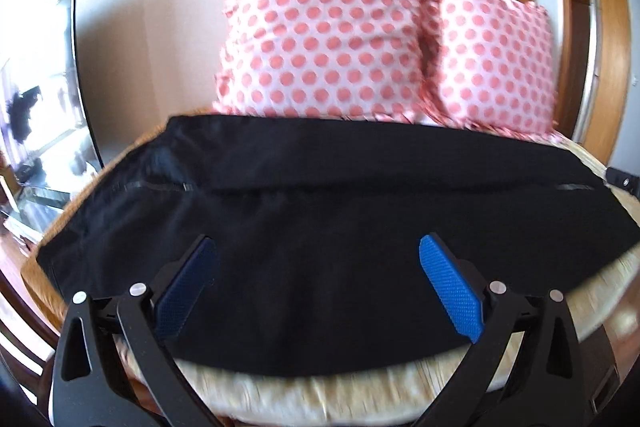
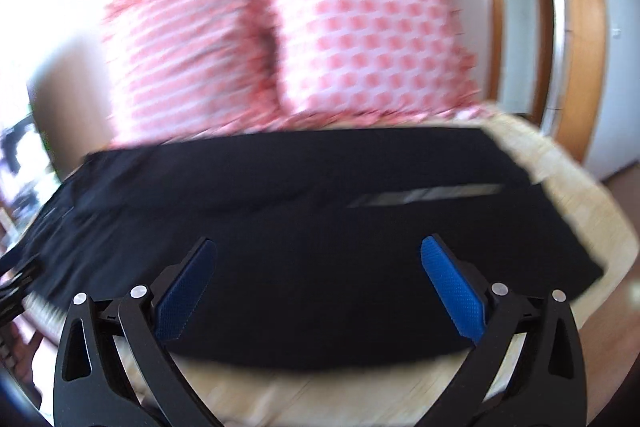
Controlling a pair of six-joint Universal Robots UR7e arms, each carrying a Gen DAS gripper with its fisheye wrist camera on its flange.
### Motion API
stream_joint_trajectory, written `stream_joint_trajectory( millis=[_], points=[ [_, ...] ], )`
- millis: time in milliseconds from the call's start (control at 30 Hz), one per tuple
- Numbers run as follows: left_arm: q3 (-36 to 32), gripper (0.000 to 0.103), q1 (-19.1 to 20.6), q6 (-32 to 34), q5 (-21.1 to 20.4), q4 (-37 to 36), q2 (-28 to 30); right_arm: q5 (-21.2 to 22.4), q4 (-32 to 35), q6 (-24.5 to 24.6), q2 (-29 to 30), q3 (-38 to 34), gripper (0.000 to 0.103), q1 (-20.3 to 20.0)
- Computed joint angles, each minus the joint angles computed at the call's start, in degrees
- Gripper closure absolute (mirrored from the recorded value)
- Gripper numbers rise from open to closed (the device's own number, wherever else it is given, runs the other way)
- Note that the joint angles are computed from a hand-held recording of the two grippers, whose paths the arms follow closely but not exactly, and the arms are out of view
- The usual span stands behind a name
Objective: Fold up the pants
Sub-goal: 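Grasp the trouser waistband with the right gripper and lift it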
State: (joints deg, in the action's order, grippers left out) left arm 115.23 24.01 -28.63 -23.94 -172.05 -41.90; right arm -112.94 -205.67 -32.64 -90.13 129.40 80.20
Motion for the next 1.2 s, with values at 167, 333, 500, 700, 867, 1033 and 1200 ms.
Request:
stream_joint_trajectory(
  millis=[167,333,500,700,867,1033,1200],
  points=[
    [-10.35,0.002,5.73,9.21,-1.37,-5.03,4.81,-12.25,11.35,6.15,10.78,-22.48,0.001,-1.63],
    [-16.25,0.002,9.14,8.35,-0.6,0.37,7.39,-20.68,28.62,19.14,20.81,-44.18,0.023,-5.44],
    [-16.54,0.002,10.8,9.63,-3.79,-0.64,7.53,-24.48,40.82,33.12,27.41,-57.94,0.036,-7.81],
    [-15.93,0.002,12.08,7.73,-7.65,-0.34,6.27,-34.66,39.59,30.03,35.23,-67.29,0.042,-7.34],
    [-16.27,0.002,13.11,4.84,-9.95,2.84,5.46,-37.04,32.6,22.65,37.36,-68.33,0.069,-6.97],
    [-16.17,0.002,14.32,1.48,-12.43,5.02,4.41,-22.67,31.44,27.16,28.37,-57.15,0.098,-10.21],
    [-15.04,0.002,15.11,-1.46,-13.61,4.28,3.35,-12.6,21.96,24.59,18.72,-41.95,0.099,-11.15]
  ],
)
